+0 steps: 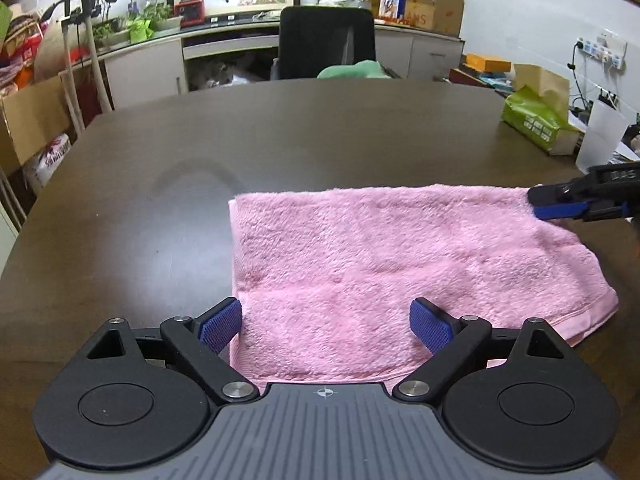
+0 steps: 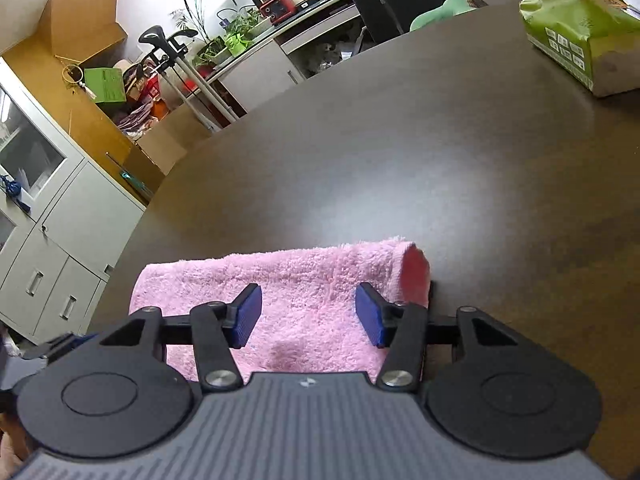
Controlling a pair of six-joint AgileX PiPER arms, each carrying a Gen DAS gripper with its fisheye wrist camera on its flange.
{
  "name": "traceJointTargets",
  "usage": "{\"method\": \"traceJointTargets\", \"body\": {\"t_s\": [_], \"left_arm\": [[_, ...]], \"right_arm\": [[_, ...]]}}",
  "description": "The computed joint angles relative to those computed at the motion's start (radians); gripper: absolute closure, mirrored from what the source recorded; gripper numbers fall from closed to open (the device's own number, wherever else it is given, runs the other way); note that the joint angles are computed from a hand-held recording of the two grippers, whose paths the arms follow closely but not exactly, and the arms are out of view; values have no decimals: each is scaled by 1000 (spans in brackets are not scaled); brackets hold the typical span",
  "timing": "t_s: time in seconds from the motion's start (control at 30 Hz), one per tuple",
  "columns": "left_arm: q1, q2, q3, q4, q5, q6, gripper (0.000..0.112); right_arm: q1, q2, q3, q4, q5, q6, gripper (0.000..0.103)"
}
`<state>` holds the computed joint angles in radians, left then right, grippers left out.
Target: Fold towel
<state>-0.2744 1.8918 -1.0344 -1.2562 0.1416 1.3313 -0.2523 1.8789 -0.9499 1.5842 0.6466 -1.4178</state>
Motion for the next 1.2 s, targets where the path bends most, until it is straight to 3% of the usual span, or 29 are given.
{"method": "traceJointTargets", "body": {"t_s": [0.13, 0.23, 0.3, 0.4, 0.5, 0.7, 0.87, 1.03, 1.1, 1.2], "left_arm": [[4, -7, 19, -127, 11, 153, 20], [6, 1, 13, -64, 18, 89, 20], [15, 9, 10, 0, 33, 16, 20], [25, 5, 28, -54, 32, 89, 19], [35, 0, 30, -20, 45, 70, 19], [105, -33, 39, -91, 134, 137, 19], [129, -60, 29, -65, 202, 118, 19], [79, -37, 30, 18, 126, 61, 19], [69, -18, 29, 103, 107, -17, 19], [56, -25, 64, 26, 62, 87, 16]], "right_arm": [[11, -85, 63, 4, 15, -59, 32], [52, -136, 83, -66, -31, -42, 25], [95, -127, 62, -159, -98, 33, 25], [124, -101, 53, -186, -171, 56, 25], [151, -108, 52, -223, -218, 95, 25], [167, -178, 78, -245, -197, 94, 21], [197, -172, 54, -345, -196, 186, 20], [217, -152, 47, -447, -252, 296, 19], [217, -137, 51, -427, -258, 258, 19], [218, -154, 60, -426, -261, 255, 18]]}}
